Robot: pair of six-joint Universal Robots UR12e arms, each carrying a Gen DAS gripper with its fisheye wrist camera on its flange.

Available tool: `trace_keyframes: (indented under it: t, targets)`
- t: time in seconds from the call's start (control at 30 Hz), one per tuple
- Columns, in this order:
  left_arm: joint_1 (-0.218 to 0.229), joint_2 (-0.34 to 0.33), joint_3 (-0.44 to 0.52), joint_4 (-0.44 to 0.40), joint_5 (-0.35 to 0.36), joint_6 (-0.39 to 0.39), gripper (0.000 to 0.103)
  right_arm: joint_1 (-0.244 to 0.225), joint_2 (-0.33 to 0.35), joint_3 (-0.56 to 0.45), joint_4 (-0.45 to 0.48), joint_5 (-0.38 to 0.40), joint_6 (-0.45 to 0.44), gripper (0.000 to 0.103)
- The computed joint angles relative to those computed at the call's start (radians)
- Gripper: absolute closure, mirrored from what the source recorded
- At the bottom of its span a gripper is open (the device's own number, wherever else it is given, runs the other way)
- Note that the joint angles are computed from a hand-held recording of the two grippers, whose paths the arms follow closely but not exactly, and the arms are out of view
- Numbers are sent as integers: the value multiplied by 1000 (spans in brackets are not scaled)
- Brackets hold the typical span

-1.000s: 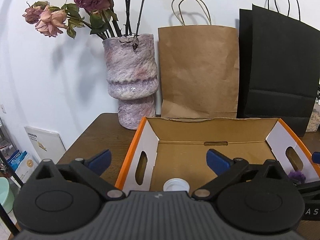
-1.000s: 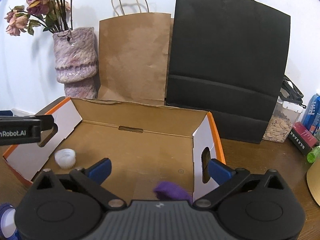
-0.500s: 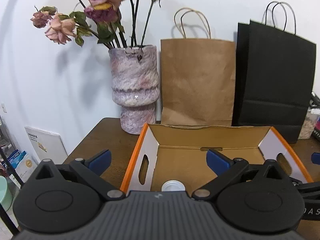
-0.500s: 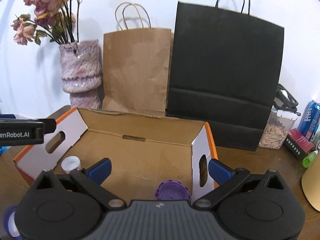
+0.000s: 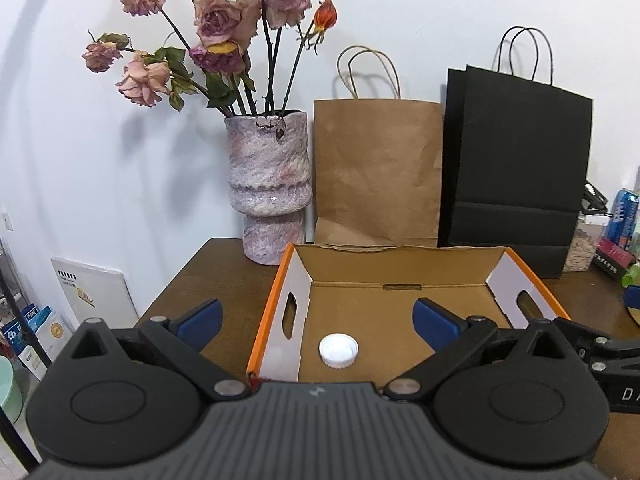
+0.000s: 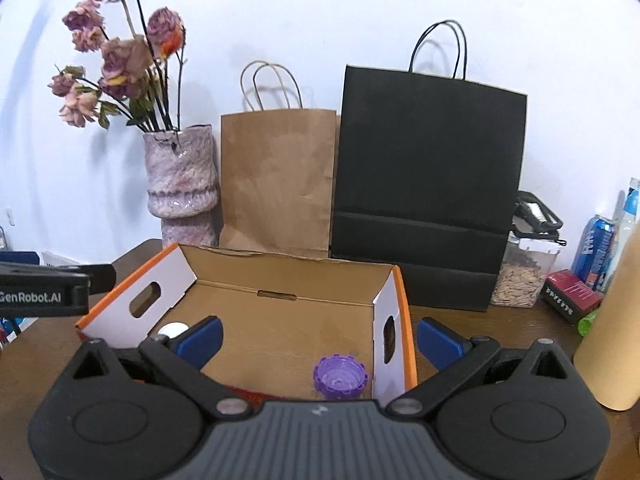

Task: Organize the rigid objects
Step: 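Withdraw both tools from the box back toward the remaining objects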

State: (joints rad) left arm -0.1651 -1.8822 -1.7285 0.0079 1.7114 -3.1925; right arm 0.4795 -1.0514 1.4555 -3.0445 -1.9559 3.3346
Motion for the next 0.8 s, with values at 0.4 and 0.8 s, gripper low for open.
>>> trace_keyframes:
  t: [0.4,0.8]
  targets:
    - [0,95,-117,49,-15,2,0,38,-65,99,-59,-27,21,0]
    - [10,203,-265,42,-37,-11,0,103,-136,230,-118,-74,32,0]
